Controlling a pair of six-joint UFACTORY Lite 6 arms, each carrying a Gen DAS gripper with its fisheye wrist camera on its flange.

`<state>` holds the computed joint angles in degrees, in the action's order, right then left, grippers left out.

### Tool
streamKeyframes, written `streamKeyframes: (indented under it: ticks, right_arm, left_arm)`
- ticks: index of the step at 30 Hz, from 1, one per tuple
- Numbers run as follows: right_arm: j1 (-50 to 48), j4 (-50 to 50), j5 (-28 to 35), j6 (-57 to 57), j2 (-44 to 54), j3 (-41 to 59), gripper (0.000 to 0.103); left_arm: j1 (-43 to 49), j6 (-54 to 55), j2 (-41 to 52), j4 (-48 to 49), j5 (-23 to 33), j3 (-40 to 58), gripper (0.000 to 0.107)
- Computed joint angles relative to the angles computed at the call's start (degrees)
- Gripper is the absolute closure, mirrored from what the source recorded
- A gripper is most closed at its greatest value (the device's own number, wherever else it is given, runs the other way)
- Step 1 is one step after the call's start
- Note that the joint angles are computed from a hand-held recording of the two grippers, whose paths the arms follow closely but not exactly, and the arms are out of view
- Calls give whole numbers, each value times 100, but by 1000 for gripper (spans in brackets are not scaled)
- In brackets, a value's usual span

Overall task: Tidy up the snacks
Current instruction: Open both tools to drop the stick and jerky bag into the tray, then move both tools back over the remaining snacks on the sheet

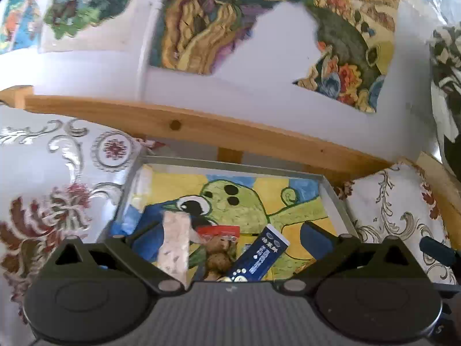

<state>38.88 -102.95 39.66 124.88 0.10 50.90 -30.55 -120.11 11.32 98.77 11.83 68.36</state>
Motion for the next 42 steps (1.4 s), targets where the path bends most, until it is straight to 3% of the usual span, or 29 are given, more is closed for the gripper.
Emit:
streamKeyframes:
  ticks: [3, 15, 25, 34, 42]
  right_arm:
    - [183, 138, 178, -142, -325, -199, 1]
    - [1535, 977, 1202, -702, -1387, -1014, 1]
    - [3231, 1794, 2438, -342, -1813, -1551, 1]
    - [4969, 2609, 3871, 340, -1600, -1792, 1]
    - [5857, 3254, 4239, 1086, -1109, -1790, 1]
  left_arm:
    - [-75, -1042, -508, 821, 203, -636, 5]
    - [-645, -991, -2239, 235, 1050, -2495, 4]
    - [-1316, -545, -3827, -581, 1650, -3942, 4]
    - [-2068, 147, -5213, -1583, 2446, -5088, 4]
    - [-3293, 372, -6106, -2246, 3626, -5846, 4]
